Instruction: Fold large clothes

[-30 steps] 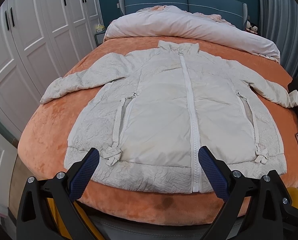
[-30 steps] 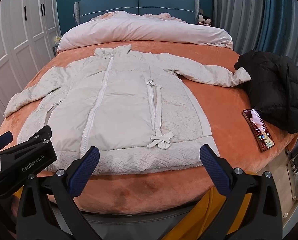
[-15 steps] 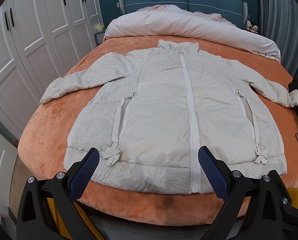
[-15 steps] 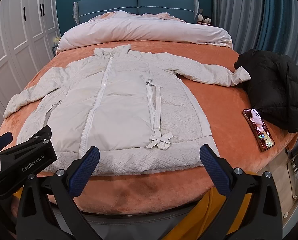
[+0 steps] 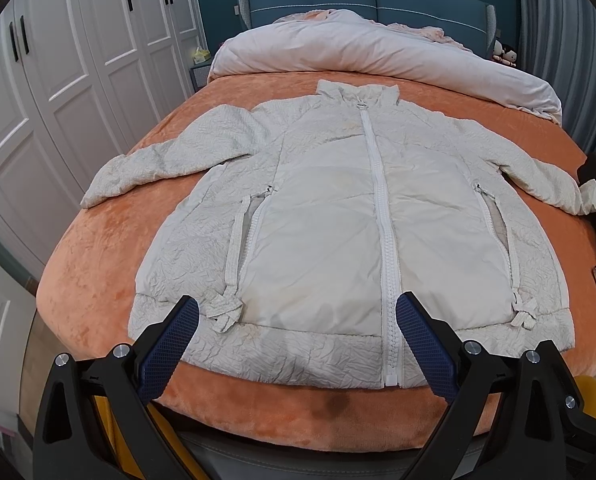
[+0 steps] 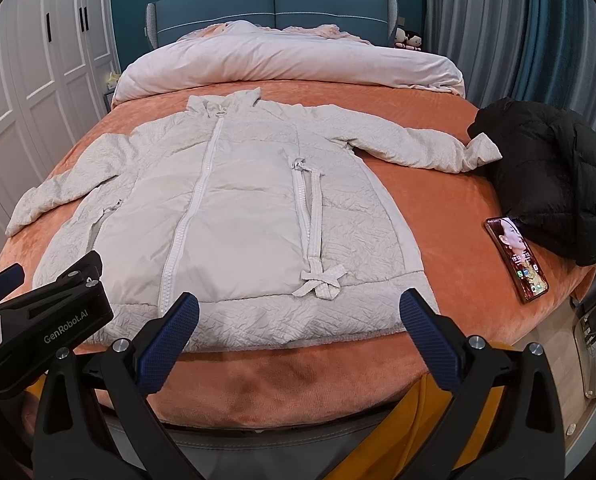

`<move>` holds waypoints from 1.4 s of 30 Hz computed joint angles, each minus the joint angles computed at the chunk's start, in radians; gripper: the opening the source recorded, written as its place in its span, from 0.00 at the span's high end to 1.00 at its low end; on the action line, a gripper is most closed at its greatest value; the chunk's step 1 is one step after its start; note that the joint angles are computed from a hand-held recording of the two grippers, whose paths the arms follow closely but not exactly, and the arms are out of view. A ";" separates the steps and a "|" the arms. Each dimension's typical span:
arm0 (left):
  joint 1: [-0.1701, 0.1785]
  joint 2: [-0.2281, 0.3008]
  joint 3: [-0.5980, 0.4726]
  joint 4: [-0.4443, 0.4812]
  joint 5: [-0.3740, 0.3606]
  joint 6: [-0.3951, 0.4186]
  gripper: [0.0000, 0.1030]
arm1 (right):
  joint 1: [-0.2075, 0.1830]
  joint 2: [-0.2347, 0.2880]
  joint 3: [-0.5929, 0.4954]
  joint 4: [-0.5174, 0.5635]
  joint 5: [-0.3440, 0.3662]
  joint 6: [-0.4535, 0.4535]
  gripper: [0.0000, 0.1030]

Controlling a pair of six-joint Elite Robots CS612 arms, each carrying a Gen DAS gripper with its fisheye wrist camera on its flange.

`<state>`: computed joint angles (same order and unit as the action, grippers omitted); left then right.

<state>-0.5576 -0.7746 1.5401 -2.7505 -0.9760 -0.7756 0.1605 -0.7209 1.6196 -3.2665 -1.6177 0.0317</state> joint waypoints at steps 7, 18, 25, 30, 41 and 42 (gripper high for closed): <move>0.002 0.000 0.001 0.006 -0.004 0.000 0.07 | -0.002 0.001 -0.005 0.013 0.001 0.002 0.05; 0.007 0.005 -0.006 0.023 -0.013 -0.003 0.07 | 0.002 0.011 -0.025 0.043 -0.005 0.010 0.05; 0.016 0.022 -0.029 0.044 -0.042 0.000 0.06 | 0.001 0.028 -0.050 0.078 0.016 0.000 0.05; 0.044 0.034 -0.047 0.049 -0.092 -0.029 0.06 | -0.051 0.065 -0.124 0.128 0.068 0.042 0.05; 0.136 0.081 -0.125 0.013 -0.132 -0.054 0.06 | -0.226 0.303 -0.639 0.357 -0.074 0.297 0.05; 0.145 0.090 -0.141 0.012 -0.142 -0.062 0.06 | -0.232 0.324 -0.679 0.377 -0.079 0.300 0.05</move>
